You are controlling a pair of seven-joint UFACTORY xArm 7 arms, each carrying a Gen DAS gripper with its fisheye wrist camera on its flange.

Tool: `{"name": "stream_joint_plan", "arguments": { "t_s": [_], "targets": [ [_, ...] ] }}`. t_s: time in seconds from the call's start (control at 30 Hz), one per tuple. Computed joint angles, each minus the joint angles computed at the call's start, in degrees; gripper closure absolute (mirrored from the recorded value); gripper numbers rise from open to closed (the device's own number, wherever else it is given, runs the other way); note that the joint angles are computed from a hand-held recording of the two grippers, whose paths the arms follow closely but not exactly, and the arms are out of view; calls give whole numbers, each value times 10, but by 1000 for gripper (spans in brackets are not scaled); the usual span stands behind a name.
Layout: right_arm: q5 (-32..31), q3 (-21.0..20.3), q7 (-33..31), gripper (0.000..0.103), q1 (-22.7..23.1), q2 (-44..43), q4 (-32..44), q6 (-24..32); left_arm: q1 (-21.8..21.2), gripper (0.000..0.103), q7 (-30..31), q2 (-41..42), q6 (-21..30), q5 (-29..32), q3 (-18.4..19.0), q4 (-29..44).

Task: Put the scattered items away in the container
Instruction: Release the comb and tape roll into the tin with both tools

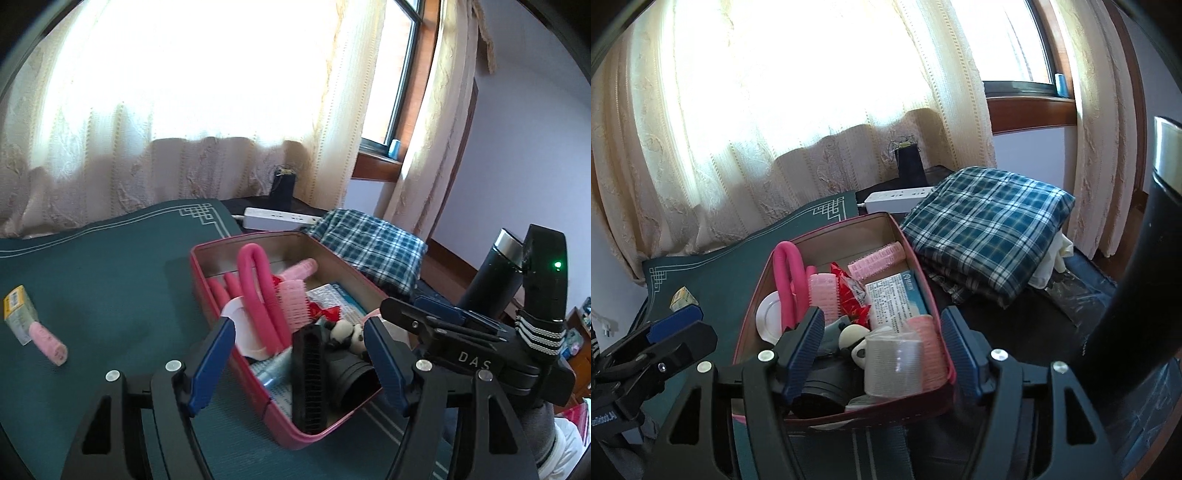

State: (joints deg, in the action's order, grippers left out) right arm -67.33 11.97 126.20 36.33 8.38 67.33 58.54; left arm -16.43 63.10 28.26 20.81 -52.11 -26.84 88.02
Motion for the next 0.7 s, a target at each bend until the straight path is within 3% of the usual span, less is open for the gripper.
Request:
{"name": "stream_joint_plan", "arguments": {
  "t_s": [0.33, 0.5, 0.7],
  "targets": [
    [-11, -12, -37, 33, 16, 48, 67, -10, 21, 29, -70, 12, -11, 28, 30, 12],
    [-20, -31, -85, 33, 38, 102, 140, -26, 49, 29, -107, 20, -20, 41, 38, 17],
    [-10, -65, -162, 33, 70, 184, 255, -53, 70, 29, -200, 45, -35, 103, 73, 40]
  ]
}}
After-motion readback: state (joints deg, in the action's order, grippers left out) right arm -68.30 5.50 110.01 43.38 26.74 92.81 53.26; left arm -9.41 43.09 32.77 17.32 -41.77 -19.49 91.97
